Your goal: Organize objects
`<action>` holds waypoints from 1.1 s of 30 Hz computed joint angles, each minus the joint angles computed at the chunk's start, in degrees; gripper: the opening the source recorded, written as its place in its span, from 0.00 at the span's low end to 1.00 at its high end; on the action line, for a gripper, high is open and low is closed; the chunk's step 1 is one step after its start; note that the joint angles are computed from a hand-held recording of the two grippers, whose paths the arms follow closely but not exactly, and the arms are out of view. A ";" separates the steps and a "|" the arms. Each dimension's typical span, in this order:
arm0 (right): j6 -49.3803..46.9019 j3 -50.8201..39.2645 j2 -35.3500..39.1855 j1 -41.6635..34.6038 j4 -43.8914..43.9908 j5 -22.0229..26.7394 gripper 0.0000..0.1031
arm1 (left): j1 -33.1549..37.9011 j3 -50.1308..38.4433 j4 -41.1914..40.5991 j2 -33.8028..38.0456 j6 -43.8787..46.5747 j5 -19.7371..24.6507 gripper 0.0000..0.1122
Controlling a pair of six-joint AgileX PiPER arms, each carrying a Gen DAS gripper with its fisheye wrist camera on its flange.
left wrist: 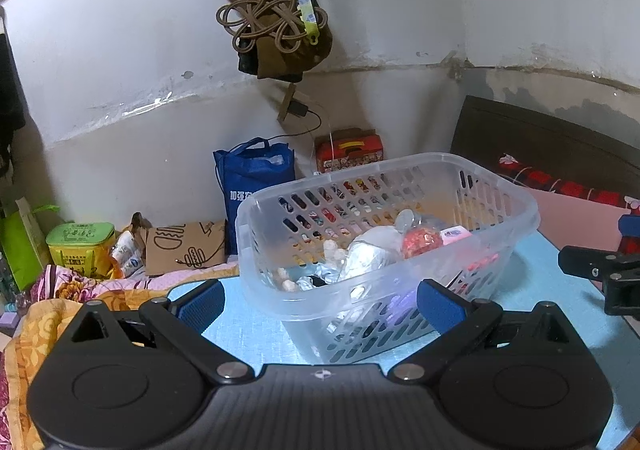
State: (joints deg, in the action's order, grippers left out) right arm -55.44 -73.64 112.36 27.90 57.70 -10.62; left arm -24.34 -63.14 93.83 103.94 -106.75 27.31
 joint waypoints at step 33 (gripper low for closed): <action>1.54 -0.34 0.62 0.52 -2.16 -0.08 1.00 | 0.46 0.68 3.23 -0.03 -4.26 -0.31 0.92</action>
State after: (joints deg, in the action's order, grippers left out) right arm -53.90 -73.97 112.98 28.42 55.54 -10.69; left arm -23.87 -62.46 97.06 103.91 -111.01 27.00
